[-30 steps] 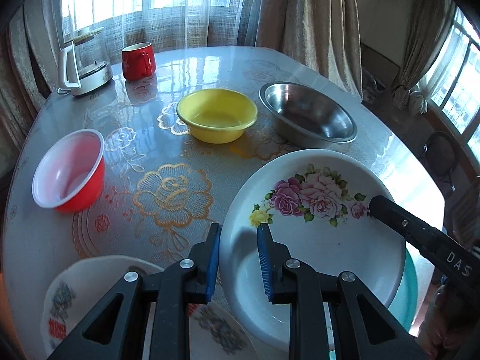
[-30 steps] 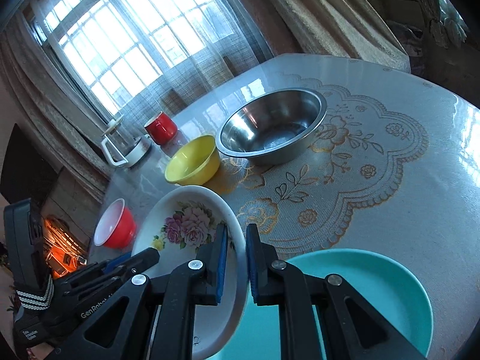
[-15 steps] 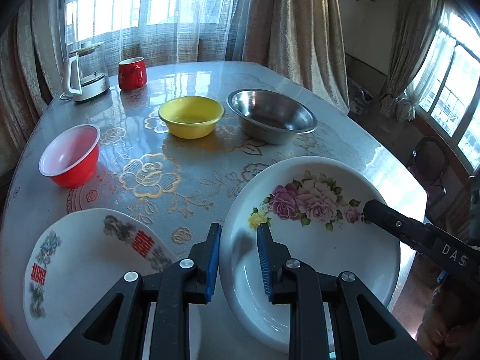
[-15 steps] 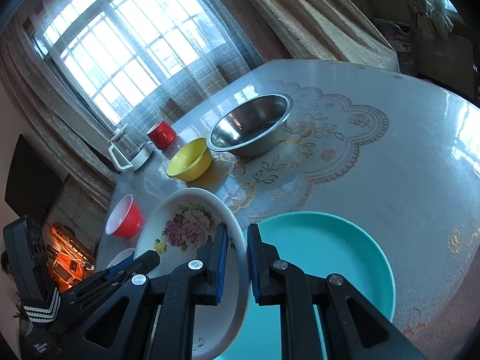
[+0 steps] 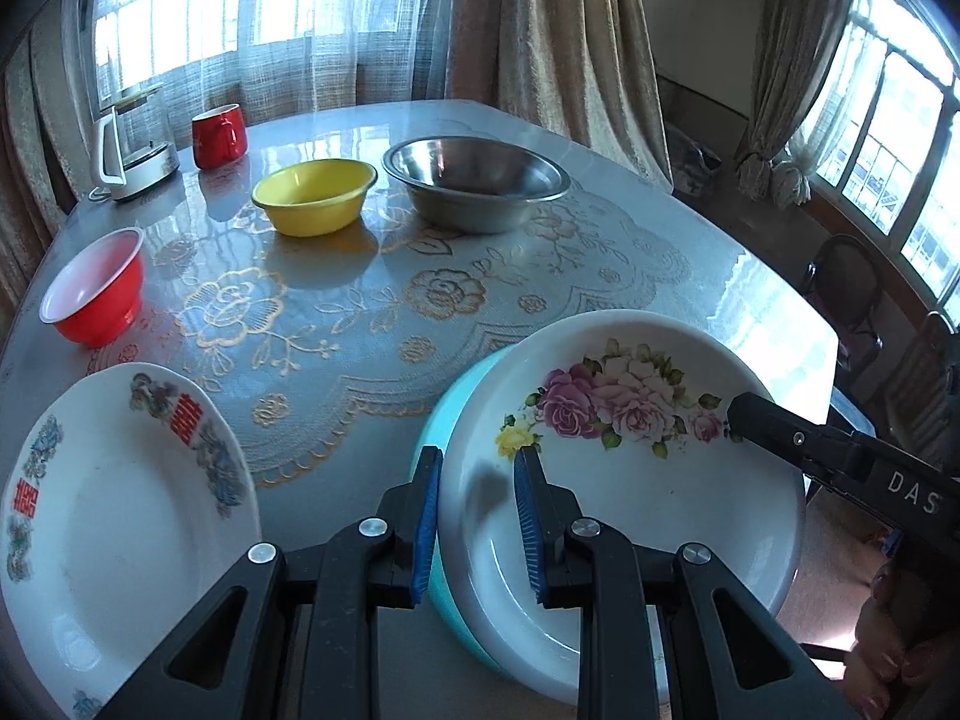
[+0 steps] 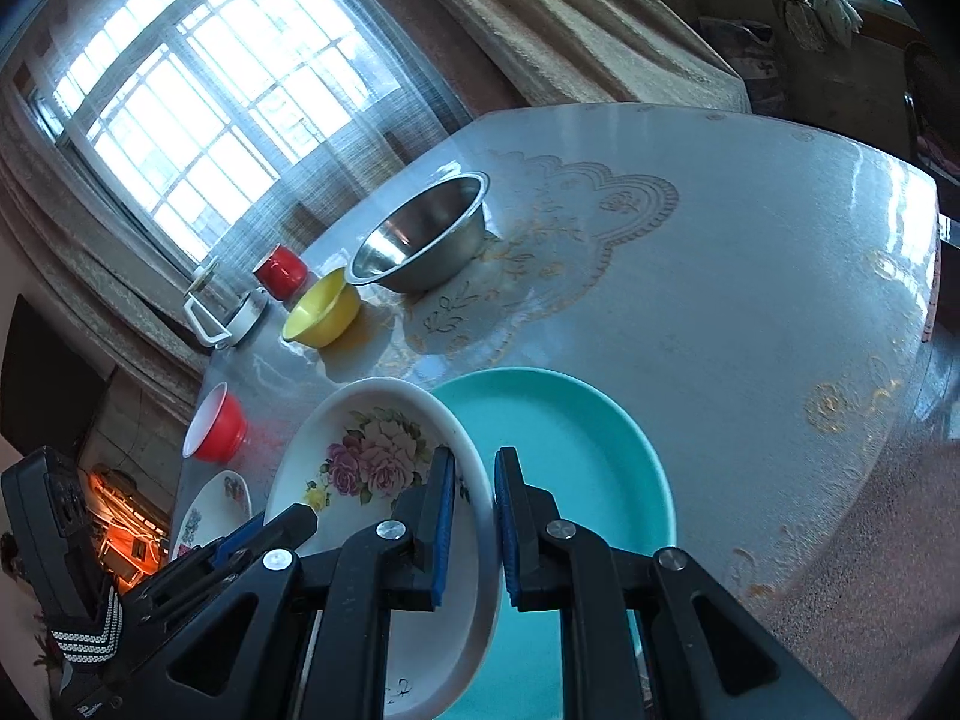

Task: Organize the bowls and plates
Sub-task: 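Lift the floral plate with both grippers and lower it onto the teal plate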

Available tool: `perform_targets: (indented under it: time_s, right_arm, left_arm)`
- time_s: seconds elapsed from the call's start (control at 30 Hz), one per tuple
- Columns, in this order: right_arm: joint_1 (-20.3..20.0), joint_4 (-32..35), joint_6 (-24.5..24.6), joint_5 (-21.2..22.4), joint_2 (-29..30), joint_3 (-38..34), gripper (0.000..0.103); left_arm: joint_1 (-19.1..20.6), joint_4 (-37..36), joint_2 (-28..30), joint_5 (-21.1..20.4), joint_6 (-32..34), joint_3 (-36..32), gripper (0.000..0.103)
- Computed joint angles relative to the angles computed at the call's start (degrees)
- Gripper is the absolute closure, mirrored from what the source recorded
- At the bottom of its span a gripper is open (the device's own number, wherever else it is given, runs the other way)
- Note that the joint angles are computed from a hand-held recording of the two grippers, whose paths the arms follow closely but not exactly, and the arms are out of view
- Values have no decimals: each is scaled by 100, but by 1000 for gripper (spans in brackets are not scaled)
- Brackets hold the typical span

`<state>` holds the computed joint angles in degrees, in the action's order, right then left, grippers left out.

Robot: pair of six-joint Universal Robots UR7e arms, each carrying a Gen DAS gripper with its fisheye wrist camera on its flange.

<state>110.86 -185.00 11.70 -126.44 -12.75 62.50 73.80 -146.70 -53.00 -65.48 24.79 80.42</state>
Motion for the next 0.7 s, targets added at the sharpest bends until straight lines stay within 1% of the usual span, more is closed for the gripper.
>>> perform_targets:
  time_s: [0.37, 0.57, 0.7]
  right_arm:
    - [-140, -123, 231, -4, -170, 399, 87]
    - [-229, 1, 312, -34, -126, 321, 87]
    - [-284, 84, 352, -44, -68, 225, 87]
  left_arm:
    - [-11, 13, 167, 118, -61, 70, 79]
    - [-16, -59, 307, 233, 12, -12, 79]
    - [-25, -282, 349, 270, 156, 26, 79]
